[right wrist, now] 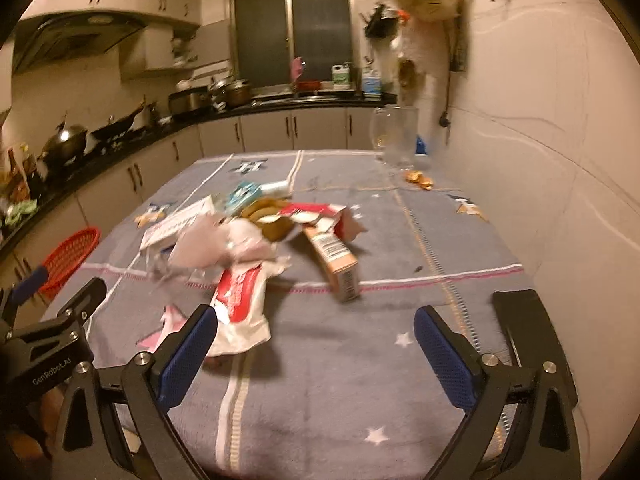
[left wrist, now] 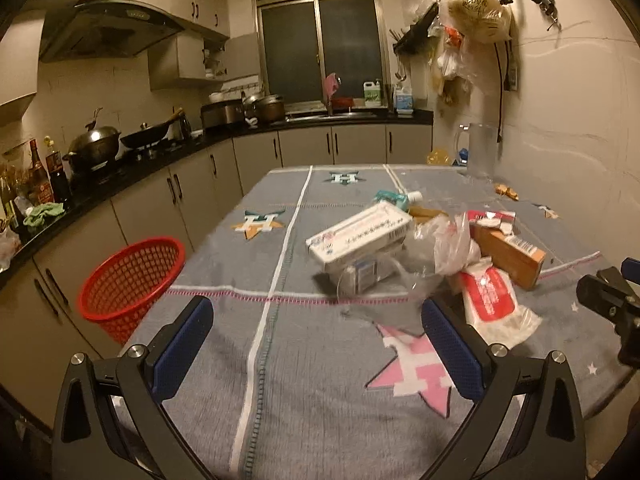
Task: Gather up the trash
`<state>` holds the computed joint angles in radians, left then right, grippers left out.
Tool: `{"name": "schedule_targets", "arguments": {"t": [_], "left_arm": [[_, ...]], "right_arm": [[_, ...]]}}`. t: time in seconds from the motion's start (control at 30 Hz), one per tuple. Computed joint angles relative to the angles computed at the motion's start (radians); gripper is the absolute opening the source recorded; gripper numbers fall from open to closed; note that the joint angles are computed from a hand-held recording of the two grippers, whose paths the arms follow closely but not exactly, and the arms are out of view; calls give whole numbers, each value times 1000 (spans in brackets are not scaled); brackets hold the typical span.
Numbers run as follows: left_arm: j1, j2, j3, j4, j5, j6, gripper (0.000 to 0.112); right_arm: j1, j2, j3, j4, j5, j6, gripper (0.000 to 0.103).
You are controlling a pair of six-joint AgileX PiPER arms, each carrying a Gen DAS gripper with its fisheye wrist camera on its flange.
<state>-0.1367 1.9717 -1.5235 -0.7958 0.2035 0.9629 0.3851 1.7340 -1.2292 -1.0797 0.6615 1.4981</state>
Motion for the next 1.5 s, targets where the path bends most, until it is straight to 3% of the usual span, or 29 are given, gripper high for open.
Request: {"name": "schedule_targets", "arguments": {"t": [0.2, 0.5, 1.5], "left_arm": [[9, 0, 35, -130, -9, 139, 103], [15, 29, -2, -35, 21, 32, 103], [31, 84, -58, 74, 52, -94, 103]], "right_arm": [[5, 9, 9, 17, -11, 11, 100], [-1, 10, 4, 84, -42, -48, 100], [4, 71, -62, 145, -2, -133, 100]]}}
